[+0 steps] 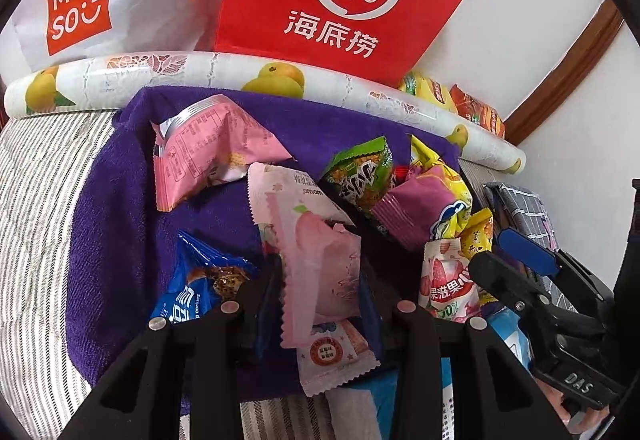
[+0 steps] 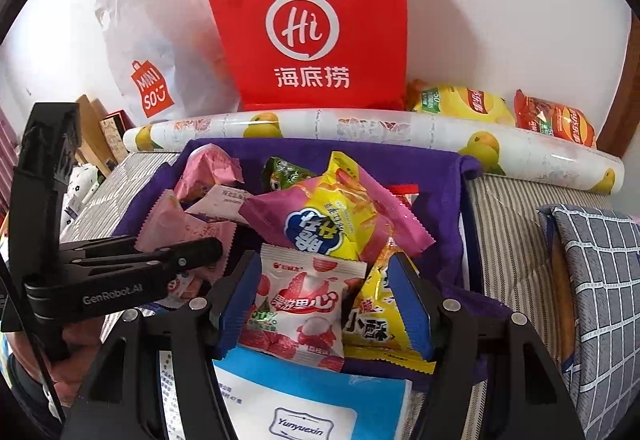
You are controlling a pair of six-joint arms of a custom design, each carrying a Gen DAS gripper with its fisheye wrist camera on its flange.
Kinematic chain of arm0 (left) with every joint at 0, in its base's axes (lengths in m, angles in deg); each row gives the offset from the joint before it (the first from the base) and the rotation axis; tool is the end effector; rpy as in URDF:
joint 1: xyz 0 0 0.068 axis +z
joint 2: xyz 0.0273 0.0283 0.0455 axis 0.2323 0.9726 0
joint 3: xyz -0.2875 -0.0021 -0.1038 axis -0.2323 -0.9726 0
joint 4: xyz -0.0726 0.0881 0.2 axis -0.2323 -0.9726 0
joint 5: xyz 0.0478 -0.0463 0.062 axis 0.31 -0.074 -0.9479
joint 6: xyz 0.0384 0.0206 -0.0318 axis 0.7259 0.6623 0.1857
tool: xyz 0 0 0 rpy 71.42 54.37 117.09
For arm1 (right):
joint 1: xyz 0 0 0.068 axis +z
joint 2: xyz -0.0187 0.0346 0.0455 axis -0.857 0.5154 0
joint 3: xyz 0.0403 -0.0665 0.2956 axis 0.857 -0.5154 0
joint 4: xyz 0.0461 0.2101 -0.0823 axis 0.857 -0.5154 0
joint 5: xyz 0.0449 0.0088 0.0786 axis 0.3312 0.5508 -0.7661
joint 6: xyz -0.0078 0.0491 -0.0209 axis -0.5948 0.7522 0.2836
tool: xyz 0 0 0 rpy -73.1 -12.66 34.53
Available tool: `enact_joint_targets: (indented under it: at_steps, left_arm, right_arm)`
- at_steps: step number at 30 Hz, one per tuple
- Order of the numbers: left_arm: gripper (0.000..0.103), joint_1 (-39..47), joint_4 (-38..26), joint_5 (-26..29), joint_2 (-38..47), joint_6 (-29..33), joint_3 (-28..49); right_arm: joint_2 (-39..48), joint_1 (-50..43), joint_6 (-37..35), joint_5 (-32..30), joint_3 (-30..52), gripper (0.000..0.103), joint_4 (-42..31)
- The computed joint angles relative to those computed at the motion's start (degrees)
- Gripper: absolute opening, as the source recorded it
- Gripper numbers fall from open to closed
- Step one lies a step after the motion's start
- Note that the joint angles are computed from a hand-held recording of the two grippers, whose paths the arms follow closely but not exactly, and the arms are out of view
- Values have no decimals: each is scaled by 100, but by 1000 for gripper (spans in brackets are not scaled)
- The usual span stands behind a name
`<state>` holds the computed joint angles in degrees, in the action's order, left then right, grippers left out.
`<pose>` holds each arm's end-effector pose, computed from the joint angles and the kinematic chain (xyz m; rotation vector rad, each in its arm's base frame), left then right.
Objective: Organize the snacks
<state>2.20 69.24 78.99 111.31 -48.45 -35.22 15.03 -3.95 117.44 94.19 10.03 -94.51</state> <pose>0.2583 -0.0665 0.2038 0.4305 2.5378 -0.6226 0.1930 0.2442 0.2183 0.0977 2.4113 0.1323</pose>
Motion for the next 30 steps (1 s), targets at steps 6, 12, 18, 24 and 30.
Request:
enact_joint_targets:
  at_steps: [6, 12, 18, 24, 30]
  left_arm:
    - [37, 59, -150, 11, -119, 63, 72]
    - [52, 95, -67, 32, -366, 125, 17]
    - [61, 198, -65, 107, -600, 103, 11]
    - [63, 306, -227, 42, -714, 220, 88]
    - [68, 355, -387, -57, -815, 333, 158]
  right_arm:
    - [-21, -49, 63, 42, -42, 65, -32]
    - [22, -10, 66, 167, 37, 65, -154]
    - [29, 19, 104, 282, 36, 65, -186]
    - [-74, 4, 135, 342, -93, 65, -51]
    - [-120, 81, 126, 525, -113, 65, -1]
